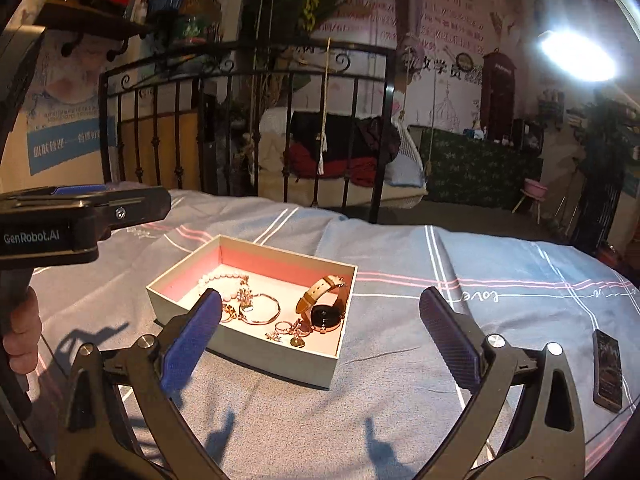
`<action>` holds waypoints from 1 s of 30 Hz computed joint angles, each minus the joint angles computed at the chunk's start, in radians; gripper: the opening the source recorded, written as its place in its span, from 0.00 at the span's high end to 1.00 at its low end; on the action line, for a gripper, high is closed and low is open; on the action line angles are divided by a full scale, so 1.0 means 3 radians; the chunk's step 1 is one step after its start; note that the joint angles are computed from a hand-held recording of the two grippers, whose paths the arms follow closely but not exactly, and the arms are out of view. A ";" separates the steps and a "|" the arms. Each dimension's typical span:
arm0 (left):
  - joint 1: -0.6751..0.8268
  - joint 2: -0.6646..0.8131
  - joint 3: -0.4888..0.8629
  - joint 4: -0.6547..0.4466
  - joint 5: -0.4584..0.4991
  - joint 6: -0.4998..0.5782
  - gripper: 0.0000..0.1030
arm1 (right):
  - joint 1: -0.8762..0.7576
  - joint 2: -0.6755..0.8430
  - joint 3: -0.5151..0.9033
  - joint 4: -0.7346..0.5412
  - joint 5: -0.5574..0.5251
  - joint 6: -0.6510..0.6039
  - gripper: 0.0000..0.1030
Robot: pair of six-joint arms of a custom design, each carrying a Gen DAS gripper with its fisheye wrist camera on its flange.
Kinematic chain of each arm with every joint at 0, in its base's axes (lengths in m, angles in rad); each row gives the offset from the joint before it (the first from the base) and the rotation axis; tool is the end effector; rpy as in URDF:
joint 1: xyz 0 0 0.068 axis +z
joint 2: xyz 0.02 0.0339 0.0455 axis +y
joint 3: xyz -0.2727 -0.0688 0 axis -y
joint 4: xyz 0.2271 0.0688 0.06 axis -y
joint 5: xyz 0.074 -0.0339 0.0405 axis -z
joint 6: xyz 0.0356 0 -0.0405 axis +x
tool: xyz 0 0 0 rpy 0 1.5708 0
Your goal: Organize jewelry
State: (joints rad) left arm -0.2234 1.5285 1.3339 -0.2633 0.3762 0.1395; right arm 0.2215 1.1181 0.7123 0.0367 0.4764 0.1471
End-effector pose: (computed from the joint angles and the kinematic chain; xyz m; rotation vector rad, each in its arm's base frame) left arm 0.3276 -0.0878 0.3536 0.5959 1.9312 -0.4341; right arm 0.2295 0.0350 0.2861 0.2423 1.8873 -0.2123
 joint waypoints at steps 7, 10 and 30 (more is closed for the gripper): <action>0.0215 -0.0551 -0.0672 0.0452 0.0155 -0.0046 0.06 | 0.0391 -0.0614 -0.0311 0.0068 0.0441 0.0050 0.05; 0.0276 -0.0625 -0.0735 0.0437 0.0192 -0.0046 0.06 | 0.0464 -0.0692 -0.0289 0.0036 0.0488 0.0047 0.05; 0.0319 -0.0739 -0.0908 0.0430 0.0153 0.0008 0.06 | 0.0551 -0.0737 -0.0274 0.0053 0.0509 0.0027 0.05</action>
State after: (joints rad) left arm -0.1277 1.3067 1.0615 -0.1344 0.4222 0.1418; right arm 0.3869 0.8970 0.6302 0.0525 0.6290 0.1553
